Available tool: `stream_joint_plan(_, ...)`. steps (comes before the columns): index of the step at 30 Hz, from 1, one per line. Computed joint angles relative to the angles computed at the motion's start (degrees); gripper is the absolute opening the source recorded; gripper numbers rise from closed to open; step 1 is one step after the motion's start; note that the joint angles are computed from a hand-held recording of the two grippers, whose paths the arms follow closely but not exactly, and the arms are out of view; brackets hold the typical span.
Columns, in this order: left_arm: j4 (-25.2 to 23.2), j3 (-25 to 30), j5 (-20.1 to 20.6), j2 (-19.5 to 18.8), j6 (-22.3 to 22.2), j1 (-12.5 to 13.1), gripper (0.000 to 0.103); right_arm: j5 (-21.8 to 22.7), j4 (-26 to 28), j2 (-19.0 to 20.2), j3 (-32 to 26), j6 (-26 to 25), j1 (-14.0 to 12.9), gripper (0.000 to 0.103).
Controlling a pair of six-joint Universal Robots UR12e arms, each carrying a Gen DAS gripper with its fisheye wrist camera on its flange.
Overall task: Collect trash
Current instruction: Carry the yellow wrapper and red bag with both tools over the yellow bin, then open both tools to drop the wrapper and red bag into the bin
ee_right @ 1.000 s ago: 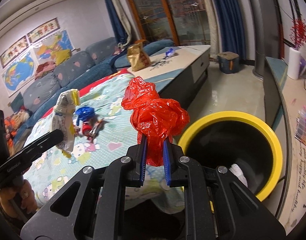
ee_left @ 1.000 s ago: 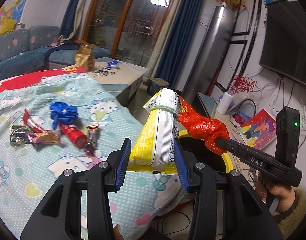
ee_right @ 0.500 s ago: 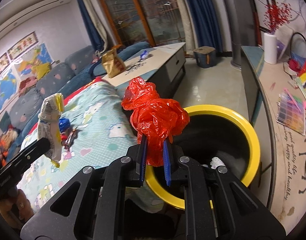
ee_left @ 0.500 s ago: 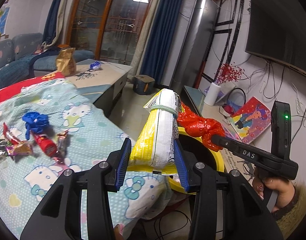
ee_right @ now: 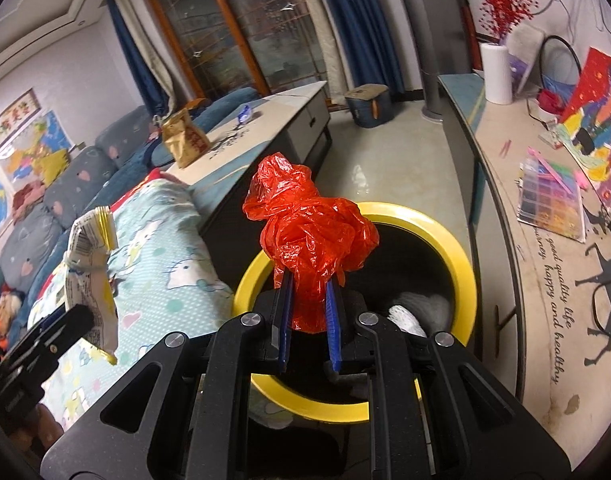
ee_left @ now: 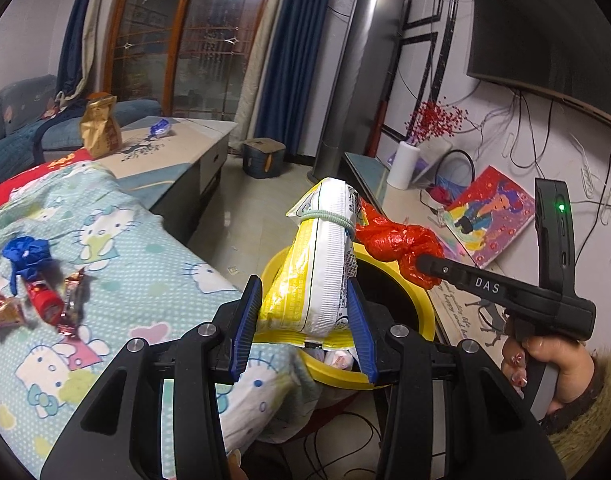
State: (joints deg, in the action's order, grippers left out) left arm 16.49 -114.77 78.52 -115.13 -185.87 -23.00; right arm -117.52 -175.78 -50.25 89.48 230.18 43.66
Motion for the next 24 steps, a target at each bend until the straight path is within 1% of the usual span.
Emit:
stream_joint_plan(7, -2.74, 2.02, -0.56, -1.66, 1.7, -1.09, 0.04, -0.2, 0.75, -0.43, 1.32, 2.52, -0.55, 0.01)
stream_joint_plan(17, -7.67, 5.04, -0.44, -4.23, 4.1, -2.55, 0.04, 1.5, 2.5, -0.89, 2.86, 6.47, -1.58, 0.01)
stream_joint_plan(22, -9.86, 6.61, -1.41, -5.5, 2.97, -2.43, 0.041, 2.31, 3.13, -0.97, 3.3, 7.52, -1.83, 0.01)
stream_joint_plan(24, -10.72, 7.52, -1.44, -6.06, 2.65, -2.48, 0.041, 2.95, 2.79, -0.95, 3.56, 7.72, -2.02, 0.013)
